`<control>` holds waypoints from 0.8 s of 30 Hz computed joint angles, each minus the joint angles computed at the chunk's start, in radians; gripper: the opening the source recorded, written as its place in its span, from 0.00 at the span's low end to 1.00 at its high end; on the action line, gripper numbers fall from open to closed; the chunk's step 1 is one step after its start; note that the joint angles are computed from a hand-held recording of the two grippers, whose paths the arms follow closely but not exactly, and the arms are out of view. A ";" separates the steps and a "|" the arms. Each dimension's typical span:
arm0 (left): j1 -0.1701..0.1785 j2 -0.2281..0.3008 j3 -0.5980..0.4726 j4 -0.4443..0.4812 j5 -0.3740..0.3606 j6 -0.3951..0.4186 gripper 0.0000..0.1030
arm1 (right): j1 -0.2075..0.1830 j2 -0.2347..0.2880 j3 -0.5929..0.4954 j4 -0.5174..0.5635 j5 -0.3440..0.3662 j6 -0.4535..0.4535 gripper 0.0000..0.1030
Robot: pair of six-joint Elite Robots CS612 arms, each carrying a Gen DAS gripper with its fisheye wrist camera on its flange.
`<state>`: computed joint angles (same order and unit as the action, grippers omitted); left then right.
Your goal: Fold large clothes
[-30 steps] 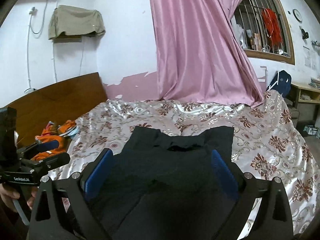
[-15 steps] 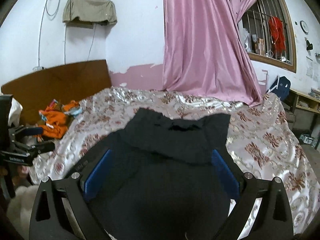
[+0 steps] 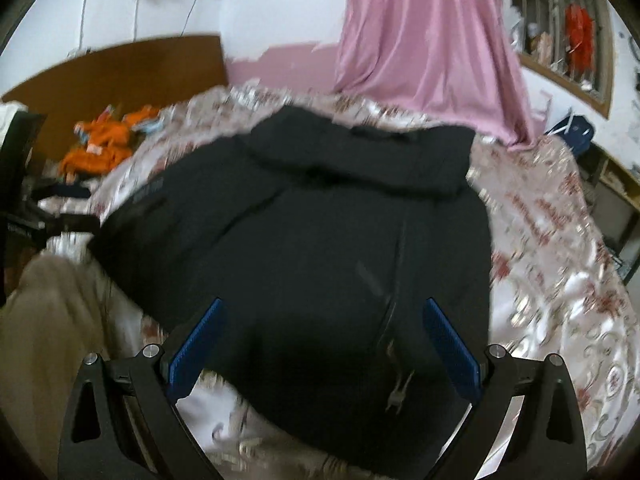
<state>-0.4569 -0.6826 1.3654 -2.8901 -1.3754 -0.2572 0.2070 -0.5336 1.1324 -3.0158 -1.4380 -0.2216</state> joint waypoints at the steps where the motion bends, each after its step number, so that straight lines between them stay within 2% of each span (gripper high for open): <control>1: -0.001 0.001 0.000 0.016 -0.006 0.016 0.99 | 0.002 0.001 0.005 0.016 -0.008 -0.018 0.94; 6: -0.003 0.016 -0.043 0.164 -0.018 0.121 0.99 | 0.026 0.009 0.025 0.043 -0.096 -0.160 0.94; 9: -0.002 0.032 -0.080 0.259 -0.029 0.133 0.99 | 0.040 0.017 0.029 0.025 -0.146 -0.235 0.94; 12: 0.000 0.048 -0.125 0.377 -0.040 0.136 0.99 | 0.054 0.031 0.020 0.018 -0.213 -0.272 0.94; 15: -0.002 0.052 -0.135 0.399 -0.041 0.139 0.99 | 0.068 0.051 0.007 -0.016 -0.294 -0.316 0.94; 19: -0.004 0.055 -0.143 0.428 -0.048 0.145 0.99 | 0.085 0.078 -0.015 -0.047 -0.368 -0.396 0.94; 21: -0.005 0.058 -0.150 0.444 -0.050 0.148 0.99 | 0.097 0.104 -0.038 -0.079 -0.431 -0.445 0.94; 24: -0.004 0.061 -0.156 0.457 -0.052 0.151 0.99 | 0.110 0.133 -0.070 -0.125 -0.486 -0.486 0.96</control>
<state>-0.4614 -0.6217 1.2098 -2.4329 -1.4273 -0.1063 0.3167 -0.4005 1.0628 -3.1409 -1.9240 -0.7075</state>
